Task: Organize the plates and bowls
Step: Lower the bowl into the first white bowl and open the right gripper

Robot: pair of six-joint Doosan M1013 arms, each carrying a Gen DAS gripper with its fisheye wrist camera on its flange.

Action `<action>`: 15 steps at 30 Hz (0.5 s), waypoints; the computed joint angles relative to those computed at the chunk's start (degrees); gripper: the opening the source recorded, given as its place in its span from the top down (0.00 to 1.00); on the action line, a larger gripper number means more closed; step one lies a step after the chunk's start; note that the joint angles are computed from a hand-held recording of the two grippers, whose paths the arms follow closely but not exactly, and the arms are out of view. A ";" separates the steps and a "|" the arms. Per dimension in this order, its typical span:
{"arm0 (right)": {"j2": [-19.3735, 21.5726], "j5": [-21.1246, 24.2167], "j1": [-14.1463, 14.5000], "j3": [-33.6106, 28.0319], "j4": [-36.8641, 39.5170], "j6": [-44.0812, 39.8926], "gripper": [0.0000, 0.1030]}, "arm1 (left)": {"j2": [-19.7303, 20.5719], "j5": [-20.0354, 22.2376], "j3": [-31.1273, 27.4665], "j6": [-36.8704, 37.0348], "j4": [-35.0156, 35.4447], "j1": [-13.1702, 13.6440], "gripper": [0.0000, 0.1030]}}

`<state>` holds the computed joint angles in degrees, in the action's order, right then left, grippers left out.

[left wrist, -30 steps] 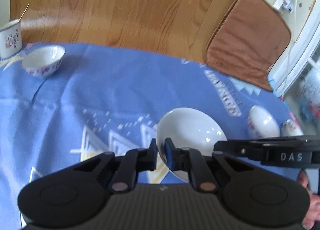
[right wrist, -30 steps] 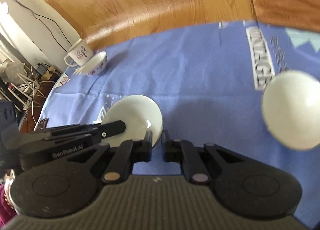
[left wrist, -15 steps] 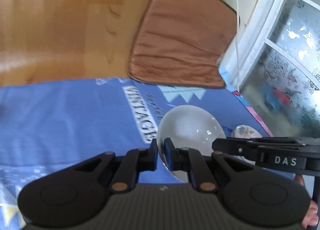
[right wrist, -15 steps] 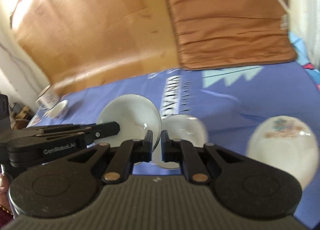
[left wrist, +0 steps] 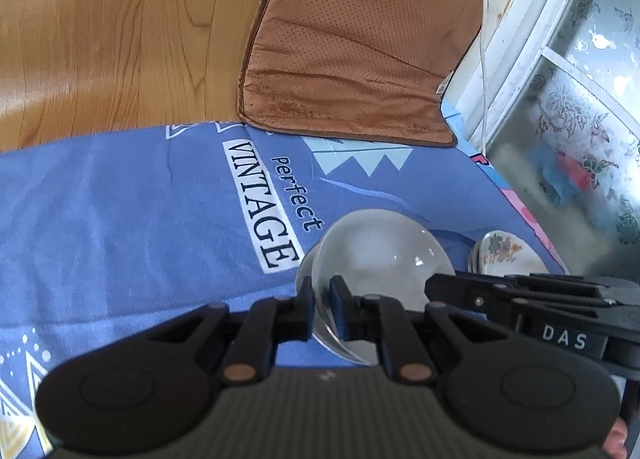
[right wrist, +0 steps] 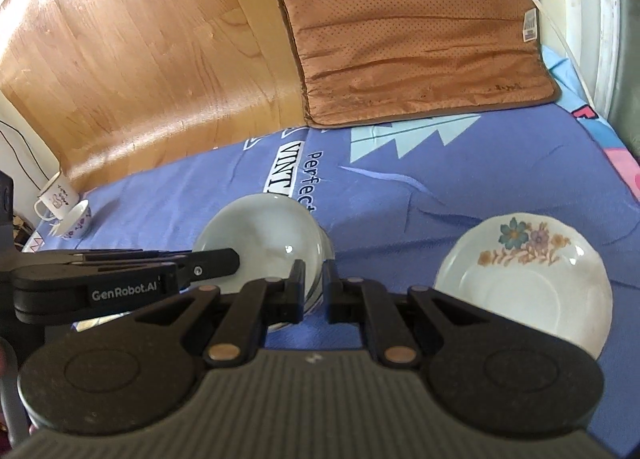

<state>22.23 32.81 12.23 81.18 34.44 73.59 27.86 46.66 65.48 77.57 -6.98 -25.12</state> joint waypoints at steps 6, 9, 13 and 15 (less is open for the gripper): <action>0.43 -0.39 0.21 -0.28 -2.02 1.98 0.85 | -0.65 -1.41 0.87 0.38 1.01 -0.14 0.88; 0.16 -2.61 0.61 0.14 -4.46 3.44 0.77 | -1.78 -3.90 2.26 0.36 2.11 -0.03 0.80; -0.45 -5.60 1.15 0.61 -6.62 4.03 0.72 | -3.29 -6.28 3.87 1.11 0.42 0.93 0.80; -0.87 -6.80 1.46 0.69 -6.51 3.33 0.72 | -4.32 -7.72 5.17 0.92 0.27 1.53 0.80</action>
<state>21.37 26.01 13.69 81.88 27.93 76.92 23.54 38.94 70.65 78.49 -6.71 -23.59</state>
